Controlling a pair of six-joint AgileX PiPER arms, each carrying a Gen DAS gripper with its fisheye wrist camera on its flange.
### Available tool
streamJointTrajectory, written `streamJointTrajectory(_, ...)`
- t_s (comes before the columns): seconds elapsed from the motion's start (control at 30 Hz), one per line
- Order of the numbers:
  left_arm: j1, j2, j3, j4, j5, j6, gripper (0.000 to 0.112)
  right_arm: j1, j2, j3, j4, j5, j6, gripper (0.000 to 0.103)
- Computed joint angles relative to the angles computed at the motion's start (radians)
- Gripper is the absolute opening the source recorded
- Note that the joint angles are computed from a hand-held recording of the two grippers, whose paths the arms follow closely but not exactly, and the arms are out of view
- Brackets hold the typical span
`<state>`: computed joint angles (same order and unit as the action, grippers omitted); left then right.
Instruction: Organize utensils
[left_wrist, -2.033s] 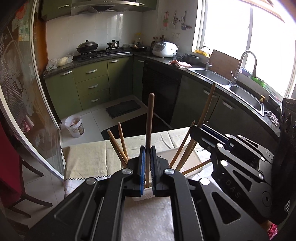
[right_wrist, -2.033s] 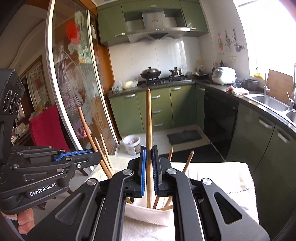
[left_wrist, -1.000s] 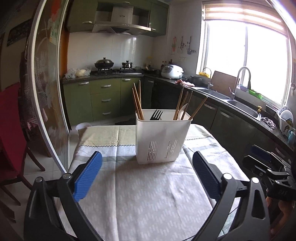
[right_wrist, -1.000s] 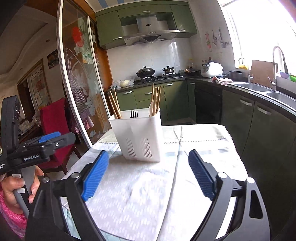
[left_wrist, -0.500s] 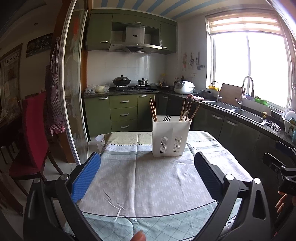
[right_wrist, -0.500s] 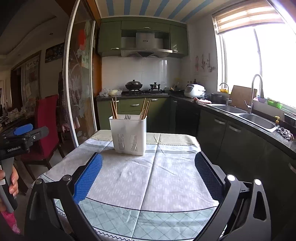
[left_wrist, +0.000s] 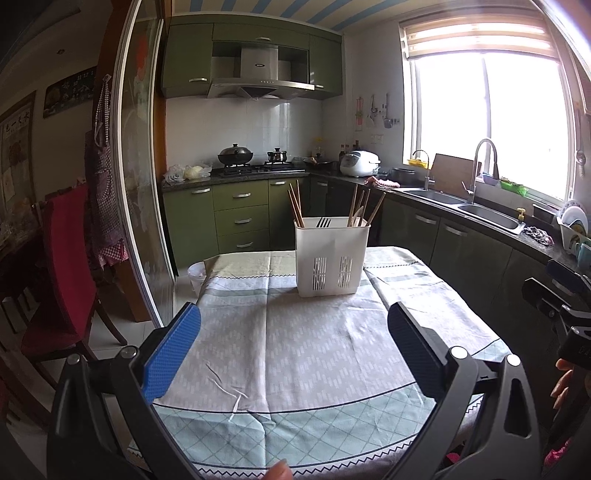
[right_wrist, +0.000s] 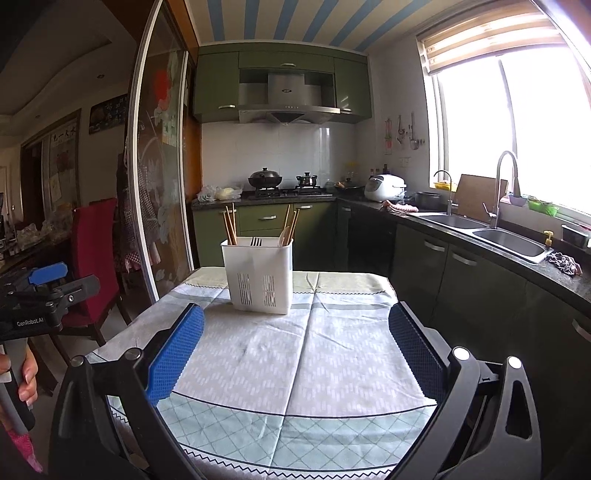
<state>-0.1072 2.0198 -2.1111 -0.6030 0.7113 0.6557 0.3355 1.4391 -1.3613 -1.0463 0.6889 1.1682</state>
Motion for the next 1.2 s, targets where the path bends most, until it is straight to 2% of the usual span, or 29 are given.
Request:
streamJointTrajectory(0.3, 0.014, -0.012, 0.026, 0.015, -0.036, -0.024, 0.096, 0.000, 0.018, -0.016, 0.014, -0.002, -0.019, 0.099)
streamJointTrajectory(1.2, 0.010, -0.001, 0.014, 0.046, -0.028, -0.064, 0.096, -0.020, 0.037, -0.012, 0.033, -0.034, -0.030, 0.099)
